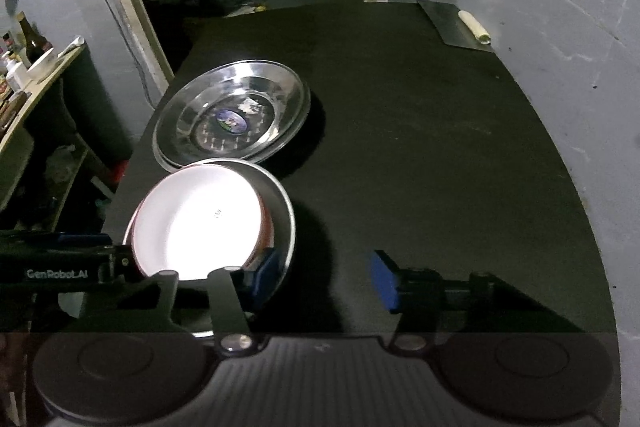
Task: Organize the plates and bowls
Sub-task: 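Move the left tool to the steel bowl rim and grasp it, then lift the steel bowl with nested white bowls using the left tool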
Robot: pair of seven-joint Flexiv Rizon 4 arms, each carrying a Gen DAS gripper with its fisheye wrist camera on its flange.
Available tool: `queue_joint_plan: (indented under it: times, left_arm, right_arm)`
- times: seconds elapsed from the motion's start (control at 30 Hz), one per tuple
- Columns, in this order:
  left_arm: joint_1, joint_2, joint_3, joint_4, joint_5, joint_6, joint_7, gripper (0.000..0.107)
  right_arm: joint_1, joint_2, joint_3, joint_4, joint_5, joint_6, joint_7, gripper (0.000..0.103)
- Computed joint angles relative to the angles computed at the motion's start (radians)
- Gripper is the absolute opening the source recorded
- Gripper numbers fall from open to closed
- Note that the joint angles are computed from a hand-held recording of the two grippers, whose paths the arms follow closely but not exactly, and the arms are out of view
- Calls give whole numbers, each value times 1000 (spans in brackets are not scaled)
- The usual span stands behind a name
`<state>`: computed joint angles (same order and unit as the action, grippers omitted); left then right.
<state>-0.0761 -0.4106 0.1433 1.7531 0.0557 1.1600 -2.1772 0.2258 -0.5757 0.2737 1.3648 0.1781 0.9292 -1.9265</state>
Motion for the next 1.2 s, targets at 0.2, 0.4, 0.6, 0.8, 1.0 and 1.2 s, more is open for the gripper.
queue_joint_plan:
  times: [0.2,0.4,0.6,0.8,1.0,1.2]
  left_arm:
    - [13,3,-18,15,-21,33,29,66]
    - [44,5,-66,56,-103,115,116,41]
    - [73,3,-117,99,-210,191,210,24]
    - [67,-1,-121,111,-269,217,260,19]
    - [54,-3,-109,112,-287,219,274,19]
    - [49,-3,-104,111,-292,218,279,19]
  right_arm:
    - [-11,-1,15,-10,23,-17,-26,43]
    - [-22,0,30,-20,59,-39,-71,29]
    - [-31,-2,38,-38,98,-73,-99,17]
    - [-27,-4,31,-55,119,-103,-106,13]
    - [-24,-5,23,-63,128,-118,-104,13]
    - [-21,-5,20,-62,129,-117,-106,13]
